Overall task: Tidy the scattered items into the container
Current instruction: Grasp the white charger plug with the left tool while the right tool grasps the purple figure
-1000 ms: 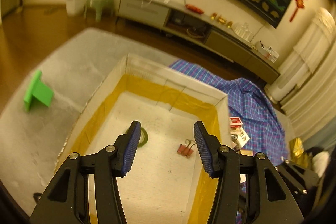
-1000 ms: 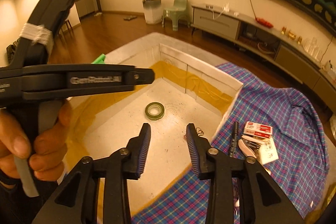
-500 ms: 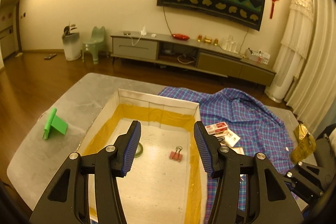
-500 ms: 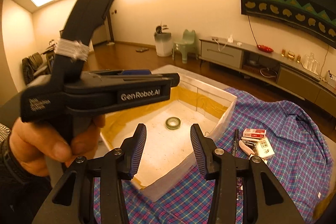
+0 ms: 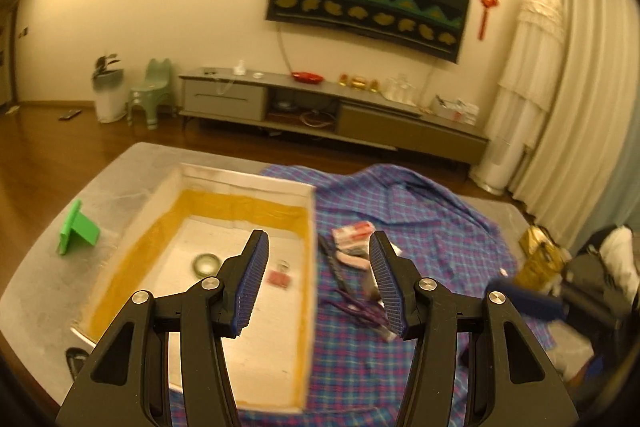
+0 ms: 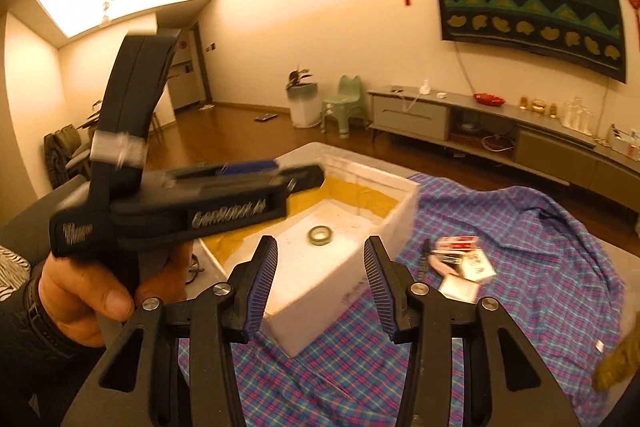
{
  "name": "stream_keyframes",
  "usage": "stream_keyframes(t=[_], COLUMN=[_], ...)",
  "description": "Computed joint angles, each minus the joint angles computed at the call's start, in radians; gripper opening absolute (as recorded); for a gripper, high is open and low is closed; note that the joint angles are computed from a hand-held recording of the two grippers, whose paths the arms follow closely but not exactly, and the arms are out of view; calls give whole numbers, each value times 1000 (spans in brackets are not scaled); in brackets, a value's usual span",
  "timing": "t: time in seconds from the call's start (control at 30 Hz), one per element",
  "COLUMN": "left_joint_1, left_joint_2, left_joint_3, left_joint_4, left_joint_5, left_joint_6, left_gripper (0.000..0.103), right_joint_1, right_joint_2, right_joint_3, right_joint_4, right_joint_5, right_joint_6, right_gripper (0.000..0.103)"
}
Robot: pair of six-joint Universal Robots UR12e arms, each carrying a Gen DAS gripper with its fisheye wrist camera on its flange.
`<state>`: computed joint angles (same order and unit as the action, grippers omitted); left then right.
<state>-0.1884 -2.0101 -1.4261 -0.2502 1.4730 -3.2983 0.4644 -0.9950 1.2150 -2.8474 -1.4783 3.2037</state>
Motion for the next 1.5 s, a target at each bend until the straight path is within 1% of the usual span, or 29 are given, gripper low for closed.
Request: stream_keyframes(t=[0.1, 0.17, 0.3, 0.37, 0.43, 0.5, 0.6, 0.63, 0.7, 0.77, 0.83, 0.9, 0.97, 1.07, 1.1, 1.17, 1.2, 1.23, 1.3, 1.33, 1.43, 1.5], left_joint_1=[-13, -24, -34, -36, -41, -43, -38, -36, -36, -37, -36, -35, -31, -29, -29, -31, -30, -31, -33, -35, -46, -53], left_joint_2=[0, -6, -22, -30, -40, -54, -67, -74, -83, -94, -107, -118, -127, -140, -144, -151, -155, -159, -168, -172, -180, -184], left_joint_3=[2, 10, 33, 45, 50, 64, 80, 89, 102, 117, 134, 152, 163, 181, 185, 196, 200, 204, 215, 221, 233, 237], left_joint_4=[-20, -38, -95, -124, -130, -151, -176, -186, -195, -216, -230, -259, -263, -279, -281, -288, -291, -295, -307, -309, -311, -304], left_joint_5=[-25, -28, -50, -61, -54, -46, -65, -79, -85, -86, -93, -97, -113, -124, -122, -115, -116, -115, -116, -120, -123, -129], left_joint_6=[20, 33, 24, 13, 4, -13, -41, -50, -55, -59, -63, -70, -83, -96, -96, -98, -99, -101, -103, -103, -92, -74], left_gripper=[55, 55, 55, 55, 55, 55, 55, 55, 55, 55, 55, 55, 55, 55, 55, 55, 55, 55, 55, 55, 55, 55], right_joint_1=[-10, -19, -36, -40, -43, -44, -43, -44, -49, -55, -62, -62, -65, -62, -61, -58, -62, -66, -71, -77, -110, -130], right_joint_2=[-24, -37, -44, -37, -25, -4, 40, 56, 84, 108, 133, 153, 174, 200, 199, 195, 189, 182, 164, 152, 106, 78], right_joint_3=[43, 61, 75, 72, 70, 59, 24, 7, -21, -48, -78, -104, -128, -158, -148, -140, -135, -128, -102, -86, -16, 27], right_joint_4=[-12, -3, 44, 79, 104, 139, 198, 222, 248, 262, 280, 296, 307, 345, 317, 311, 318, 326, 326, 326, 292, 266], right_joint_5=[-54, -69, -102, -108, -107, -101, -108, -111, -106, -93, -56, -51, -30, -36, -43, -66, -56, -45, -46, -31, 62, 102], right_joint_6=[24, 47, 86, 80, 59, 32, -20, -29, -36, -34, -46, -65, -68, -120, -138, -164, -158, -143, -124, -102, 14, 88], right_gripper=[48, 48, 48, 48, 48, 48, 48, 48, 49, 51, 60, 61, 62, 62, 60, 45, 43, 43, 42, 42, 42, 42])
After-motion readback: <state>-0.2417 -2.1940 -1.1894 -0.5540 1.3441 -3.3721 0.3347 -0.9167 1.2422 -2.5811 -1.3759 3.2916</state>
